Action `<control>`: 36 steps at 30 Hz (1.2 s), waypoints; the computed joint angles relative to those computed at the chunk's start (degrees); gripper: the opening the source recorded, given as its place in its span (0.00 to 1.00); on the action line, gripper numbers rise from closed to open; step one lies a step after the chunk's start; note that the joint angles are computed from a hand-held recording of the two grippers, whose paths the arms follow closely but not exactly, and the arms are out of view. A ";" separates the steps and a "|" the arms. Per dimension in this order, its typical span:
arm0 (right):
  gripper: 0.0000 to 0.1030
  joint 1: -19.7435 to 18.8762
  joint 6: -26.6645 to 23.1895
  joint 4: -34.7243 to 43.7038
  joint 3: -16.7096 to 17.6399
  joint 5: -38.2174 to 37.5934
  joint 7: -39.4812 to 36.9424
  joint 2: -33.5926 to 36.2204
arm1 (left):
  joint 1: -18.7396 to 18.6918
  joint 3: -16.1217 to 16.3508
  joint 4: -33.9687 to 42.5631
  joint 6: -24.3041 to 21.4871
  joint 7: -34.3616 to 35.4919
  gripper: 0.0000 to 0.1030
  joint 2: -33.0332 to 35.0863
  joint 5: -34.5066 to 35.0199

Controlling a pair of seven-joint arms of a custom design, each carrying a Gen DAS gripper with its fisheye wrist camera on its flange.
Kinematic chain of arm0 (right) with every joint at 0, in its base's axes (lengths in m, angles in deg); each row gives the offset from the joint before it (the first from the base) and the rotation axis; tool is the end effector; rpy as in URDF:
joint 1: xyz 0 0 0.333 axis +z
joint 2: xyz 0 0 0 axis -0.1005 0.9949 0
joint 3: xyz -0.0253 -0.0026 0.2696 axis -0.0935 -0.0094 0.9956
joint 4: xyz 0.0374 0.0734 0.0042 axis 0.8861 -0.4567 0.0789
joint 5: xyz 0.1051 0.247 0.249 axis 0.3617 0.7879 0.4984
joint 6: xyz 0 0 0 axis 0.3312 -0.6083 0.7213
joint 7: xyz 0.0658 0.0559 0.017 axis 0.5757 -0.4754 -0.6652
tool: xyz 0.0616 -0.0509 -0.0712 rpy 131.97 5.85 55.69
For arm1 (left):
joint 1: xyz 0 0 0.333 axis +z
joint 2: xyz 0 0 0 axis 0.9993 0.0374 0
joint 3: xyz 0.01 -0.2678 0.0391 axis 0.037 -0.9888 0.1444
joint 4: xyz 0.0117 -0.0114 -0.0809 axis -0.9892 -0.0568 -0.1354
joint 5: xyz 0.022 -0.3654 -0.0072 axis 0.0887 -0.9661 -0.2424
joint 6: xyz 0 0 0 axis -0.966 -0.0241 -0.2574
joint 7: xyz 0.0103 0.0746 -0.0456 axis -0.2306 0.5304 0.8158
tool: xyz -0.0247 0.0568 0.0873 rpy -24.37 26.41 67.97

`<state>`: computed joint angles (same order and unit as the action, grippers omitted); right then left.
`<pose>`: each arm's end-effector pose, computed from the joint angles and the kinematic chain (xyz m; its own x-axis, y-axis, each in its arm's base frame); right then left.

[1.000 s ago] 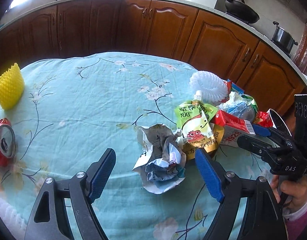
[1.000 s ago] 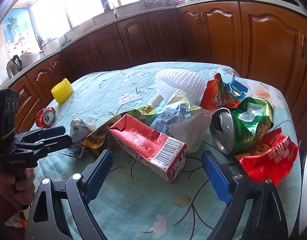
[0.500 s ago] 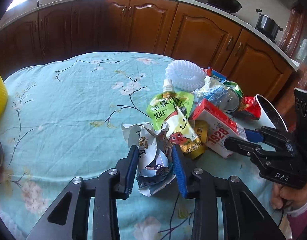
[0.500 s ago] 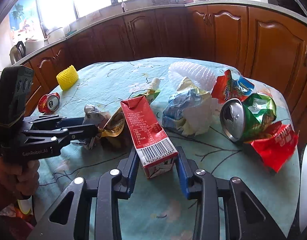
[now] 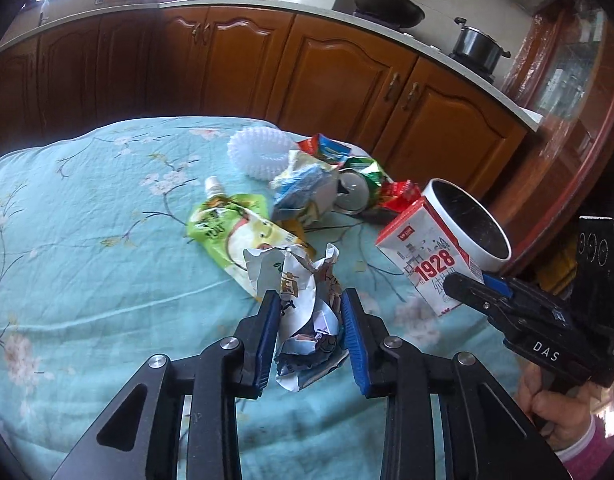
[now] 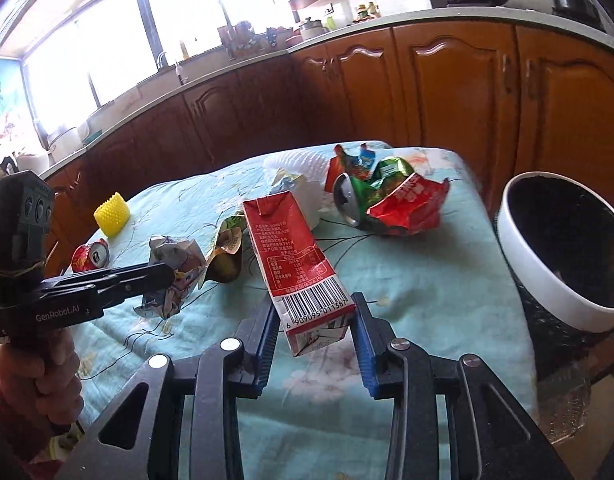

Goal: Collect trash
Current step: 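Grasp the crumpled foil wrapper with the left tool while the right grasps the red carton, then carry the foil wrapper and red carton with both tools over the bin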

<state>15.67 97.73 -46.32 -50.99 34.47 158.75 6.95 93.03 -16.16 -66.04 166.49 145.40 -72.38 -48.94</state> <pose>0.5183 0.2827 0.5418 0.0328 -0.9480 -0.3167 -0.7103 0.2008 -0.6746 0.6145 -0.0539 0.5727 -0.5659 -0.7645 0.3087 -0.7031 0.2520 -0.6649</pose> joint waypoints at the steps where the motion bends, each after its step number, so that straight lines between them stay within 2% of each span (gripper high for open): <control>1: 0.34 -0.04 -0.20 -0.87 -0.20 -1.65 1.64 -1.01 | -0.19 -0.34 -0.23 -0.45 0.60 0.30 -0.26 -0.37; 7: 0.34 -2.13 -1.24 -5.83 0.43 -7.14 9.67 -6.14 | -1.82 -1.37 -0.24 -2.53 2.63 0.30 -0.39 -1.49; 17: 0.34 -7.66 -2.12 -13.40 3.14 -12.81 18.56 -14.39 | -4.82 -2.79 2.04 -1.87 1.81 0.30 1.99 0.59; 27: 0.34 -13.13 -3.71 -18.97 4.40 -14.60 22.16 -21.21 | -7.85 -5.38 6.88 -0.42 -0.08 0.30 5.84 3.64; 36: 0.34 -15.92 -5.42 -21.80 3.92 -13.20 20.42 -24.30 | -11.49 -7.91 17.75 -0.10 -3.34 0.30 14.29 9.05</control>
